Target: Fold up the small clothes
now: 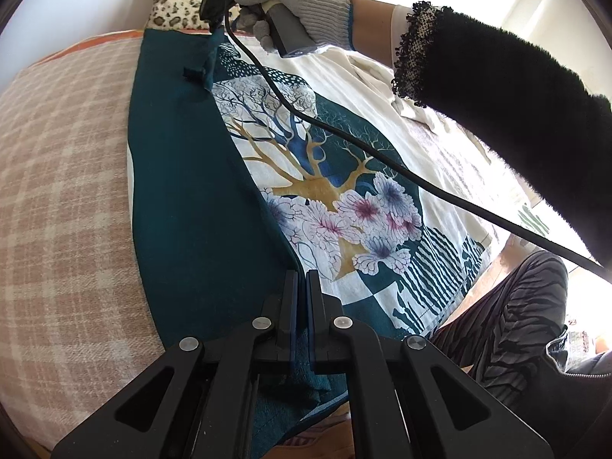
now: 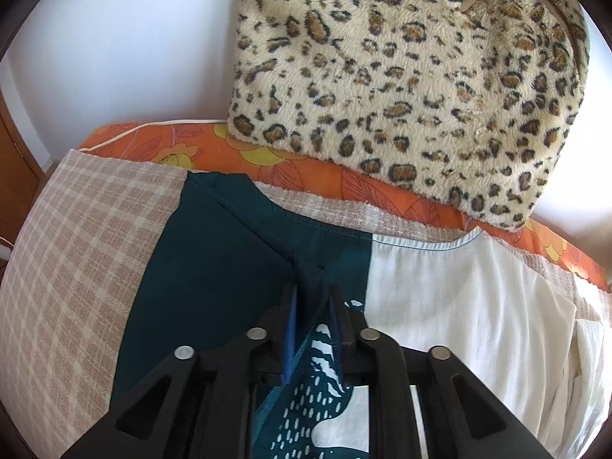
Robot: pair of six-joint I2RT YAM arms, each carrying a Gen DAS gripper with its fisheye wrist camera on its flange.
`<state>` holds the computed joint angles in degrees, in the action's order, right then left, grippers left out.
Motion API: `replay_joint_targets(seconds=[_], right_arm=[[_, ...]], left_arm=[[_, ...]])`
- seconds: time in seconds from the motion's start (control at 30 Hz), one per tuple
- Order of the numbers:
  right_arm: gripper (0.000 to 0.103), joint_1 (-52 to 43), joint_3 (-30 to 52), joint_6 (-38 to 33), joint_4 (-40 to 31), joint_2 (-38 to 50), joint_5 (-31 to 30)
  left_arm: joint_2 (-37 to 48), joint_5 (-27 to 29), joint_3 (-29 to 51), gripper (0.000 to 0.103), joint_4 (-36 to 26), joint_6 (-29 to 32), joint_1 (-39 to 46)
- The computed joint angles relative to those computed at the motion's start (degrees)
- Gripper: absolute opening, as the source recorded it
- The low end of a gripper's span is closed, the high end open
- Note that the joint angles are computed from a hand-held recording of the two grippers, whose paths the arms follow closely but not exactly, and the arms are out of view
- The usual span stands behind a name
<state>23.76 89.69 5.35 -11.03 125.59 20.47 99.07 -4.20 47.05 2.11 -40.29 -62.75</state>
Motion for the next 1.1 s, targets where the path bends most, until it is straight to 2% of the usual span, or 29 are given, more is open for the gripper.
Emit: replay_joint_targets(seconds=[0.07,0.2,0.33,0.47,0.57,0.77,1.0,1.1], right_arm=[[0.035,0.1,-4.7,-1.3,4.4,-2.8,2.0],[0.035,0.4,-15.0,-2.6,10.5,-9.8,-8.7],[0.030,4.3,-17.6,-7.2,10.0,-9.4,-12.3],[0.030,6.3,-19.3,-8.6,9.9,-7.9,-10.1],[0.030,6.2,-21.9,-8.8,9.7,-8.6,-6.2],[0.032,2.0,-30.5,-7.6,10.4,-14.8,-3.4],[0.037,-6.1,-45.3,-4.7,18.1,-28.1,-14.4],[0.049,-10.1,-51.3,-3.2,20.9,-35.1,-19.8]], left_arm=[[-0.6,0.2,-0.5,0.010,0.0,0.1,-0.4],[-4.5,-1.1,-3.7,0.011,1.2,-0.7,-1.4],[-10.0,-3.5,-8.1,0.011,1.0,-2.1,-0.9],[-15.5,-7.5,-12.3,0.011,-0.6,-4.3,0.5],[-17.9,-9.0,-14.0,0.011,-1.7,-5.2,1.6],[-17.7,-11.1,-13.3,0.011,-3.0,-4.6,0.4],[-14.0,-14.3,-7.8,0.012,-4.9,-0.7,-3.2],[-11.0,-14.0,-4.9,0.012,-5.1,0.9,-4.2]])
